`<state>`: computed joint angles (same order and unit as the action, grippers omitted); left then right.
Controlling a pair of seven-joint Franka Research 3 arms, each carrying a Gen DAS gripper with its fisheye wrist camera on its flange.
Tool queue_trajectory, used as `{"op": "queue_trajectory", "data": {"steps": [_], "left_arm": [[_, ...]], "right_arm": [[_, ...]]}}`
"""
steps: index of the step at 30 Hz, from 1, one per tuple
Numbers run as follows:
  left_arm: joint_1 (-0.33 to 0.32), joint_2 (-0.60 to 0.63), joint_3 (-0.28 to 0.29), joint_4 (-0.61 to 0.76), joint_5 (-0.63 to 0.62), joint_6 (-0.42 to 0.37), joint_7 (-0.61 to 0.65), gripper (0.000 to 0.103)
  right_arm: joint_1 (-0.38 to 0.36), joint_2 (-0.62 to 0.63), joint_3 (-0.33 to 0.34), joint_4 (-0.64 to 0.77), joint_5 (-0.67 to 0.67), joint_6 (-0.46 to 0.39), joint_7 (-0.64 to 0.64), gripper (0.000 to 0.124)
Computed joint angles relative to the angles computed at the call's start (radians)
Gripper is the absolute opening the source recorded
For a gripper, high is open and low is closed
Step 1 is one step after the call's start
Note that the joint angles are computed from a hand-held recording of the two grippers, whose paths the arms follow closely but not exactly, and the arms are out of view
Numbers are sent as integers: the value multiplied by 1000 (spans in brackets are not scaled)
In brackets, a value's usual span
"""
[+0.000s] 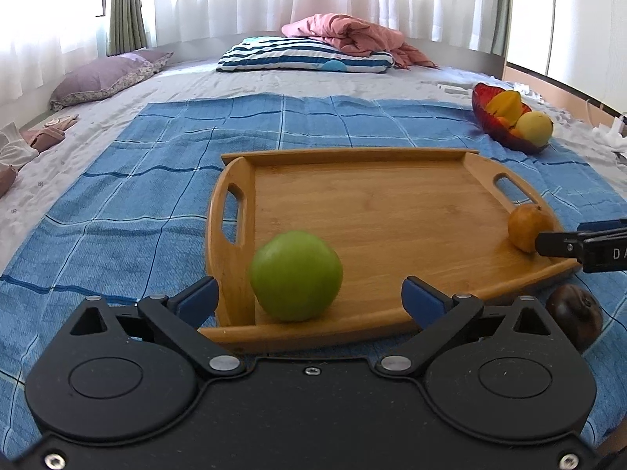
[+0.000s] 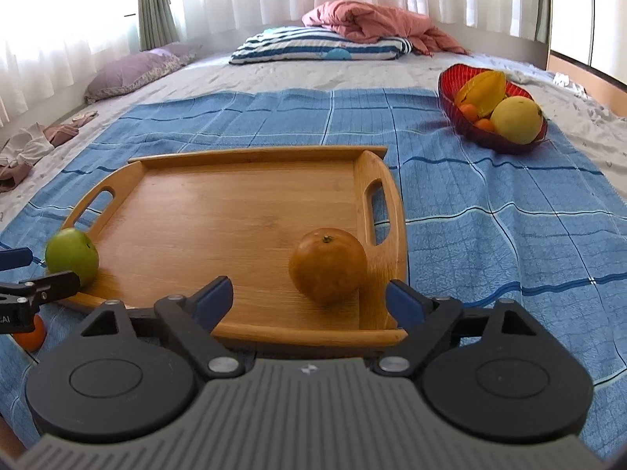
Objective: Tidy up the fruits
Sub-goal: 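Open the left tool onto the tray while the right tool releases the orange there, then withdraw both tools from the tray toward the remaining loose fruit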
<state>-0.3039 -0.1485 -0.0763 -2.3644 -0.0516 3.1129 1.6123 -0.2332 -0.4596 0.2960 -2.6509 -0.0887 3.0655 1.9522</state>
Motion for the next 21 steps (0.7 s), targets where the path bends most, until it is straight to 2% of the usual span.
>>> {"op": "queue_trajectory", "data": {"steps": [6, 12, 17, 21], "left_arm": [[-49, -25, 35, -40, -38, 26, 35, 100], [-102, -49, 77, -76, -55, 46, 50, 100], [-126, -64, 99, -98, -47, 59, 41, 100], [-161, -80, 134, -121, -43, 72, 37, 100]], "right_arm": [[-37, -40, 49, -52, 9, 79, 11, 103], [-130, -91, 165, -99, 58, 158, -7, 103], [-122, -105, 181, -125, 125, 193, -45, 103], [-147, -120, 225, -143, 182, 214, -61, 103]]}}
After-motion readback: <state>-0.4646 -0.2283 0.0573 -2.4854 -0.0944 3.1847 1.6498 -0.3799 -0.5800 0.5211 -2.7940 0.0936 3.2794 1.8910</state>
